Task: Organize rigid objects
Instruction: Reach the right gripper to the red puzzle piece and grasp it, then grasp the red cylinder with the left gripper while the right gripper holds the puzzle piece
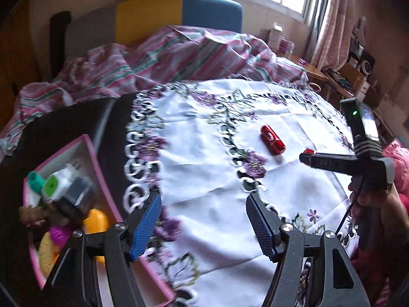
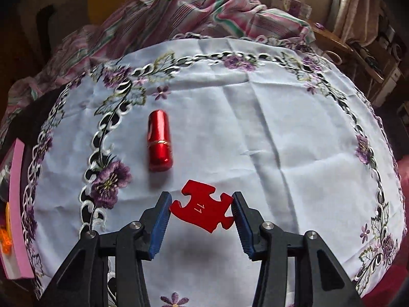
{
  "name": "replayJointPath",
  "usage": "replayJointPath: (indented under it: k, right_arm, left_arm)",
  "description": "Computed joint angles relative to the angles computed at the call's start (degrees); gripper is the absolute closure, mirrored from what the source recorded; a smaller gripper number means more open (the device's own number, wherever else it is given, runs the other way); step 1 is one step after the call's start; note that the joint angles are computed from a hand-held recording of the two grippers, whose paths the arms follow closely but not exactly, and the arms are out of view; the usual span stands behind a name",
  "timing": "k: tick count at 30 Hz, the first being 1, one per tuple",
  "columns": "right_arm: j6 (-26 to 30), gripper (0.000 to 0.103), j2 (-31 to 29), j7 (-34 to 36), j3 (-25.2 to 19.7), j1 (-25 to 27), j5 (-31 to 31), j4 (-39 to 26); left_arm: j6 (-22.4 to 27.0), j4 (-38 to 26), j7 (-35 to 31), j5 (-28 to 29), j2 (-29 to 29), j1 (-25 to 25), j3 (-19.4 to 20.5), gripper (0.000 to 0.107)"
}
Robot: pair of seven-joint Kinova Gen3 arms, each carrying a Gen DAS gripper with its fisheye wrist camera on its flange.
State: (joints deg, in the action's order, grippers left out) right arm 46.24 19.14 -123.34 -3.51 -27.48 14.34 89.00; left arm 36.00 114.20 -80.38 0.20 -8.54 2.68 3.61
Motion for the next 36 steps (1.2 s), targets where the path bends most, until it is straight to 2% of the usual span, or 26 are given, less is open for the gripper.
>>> replayJointPath:
  k: [4,7,13,21,24,26,27,28,29,32,36]
  right_arm:
    - [-2.05,0.054,-1.52,-4.85,1.53,0.66,0.73,1.57]
    - [-3.05,0.054,-1.45,-6.25,1.55,1.46,0.59,1.34]
    - [-5.05,0.054,-2.07,-6.69,1.19,2.94,-0.8,2.29]
    - [-7.46,0.054,-2.85,-5.55,0.52,5.04,-3.75,3.58]
    - [-8.07,0.054,-3.09,-5.29,0.46,5.28,-4.31,3.94]
    - [-8.39,0.054,-3.18,-4.82,0.33,5.51,-4.83,4.1]
    - [-8.45,0.054,-3.18,-4.92,0.44,5.36,-4.67,4.1]
    - [-8.45,0.054,-3.18,-4.85,0.48,5.27,-4.56,4.09]
    - [-8.39,0.054,-3.12,-4.68,0.46,5.29,-4.61,4.08]
    - [-7.79,0.054,-2.56,-3.1,-0.11,6.09,-6.08,3.6]
    - [-7.06,0.054,-1.65,1.66,-1.61,6.98,-8.61,2.59]
  left_arm:
    - [0.31,-4.45,-0.43,0.99,6.78,1.39,1.03,0.038]
    - [1.73,-8.56,-3.64,4.96,11.97,1.51,1.42,0.038]
    - [5.05,-18.84,-5.24,8.01,21.57,2.81,2.37,0.044]
    - [8.02,-30.75,-1.26,6.5,31.7,6.36,1.78,0.046]
    - [9.78,-34.45,1.7,3.97,34.8,8.68,0.45,0.047]
    - [10.57,-35.87,1.46,3.94,36.33,8.41,1.14,0.051]
    - [11.28,-36.76,1.98,2.98,37.15,9.4,0.45,0.059]
    - [11.6,-37.08,2.26,2.34,37.83,9.57,0.57,0.075]
    - [10.98,-36.6,2.56,1.73,37.86,10.02,0.25,0.081]
    - [7.62,-32.48,0.57,3.63,35.44,7.69,1.8,0.082]
    - [4.39,-25.0,-0.72,4.4,29.64,6.38,1.47,0.082]
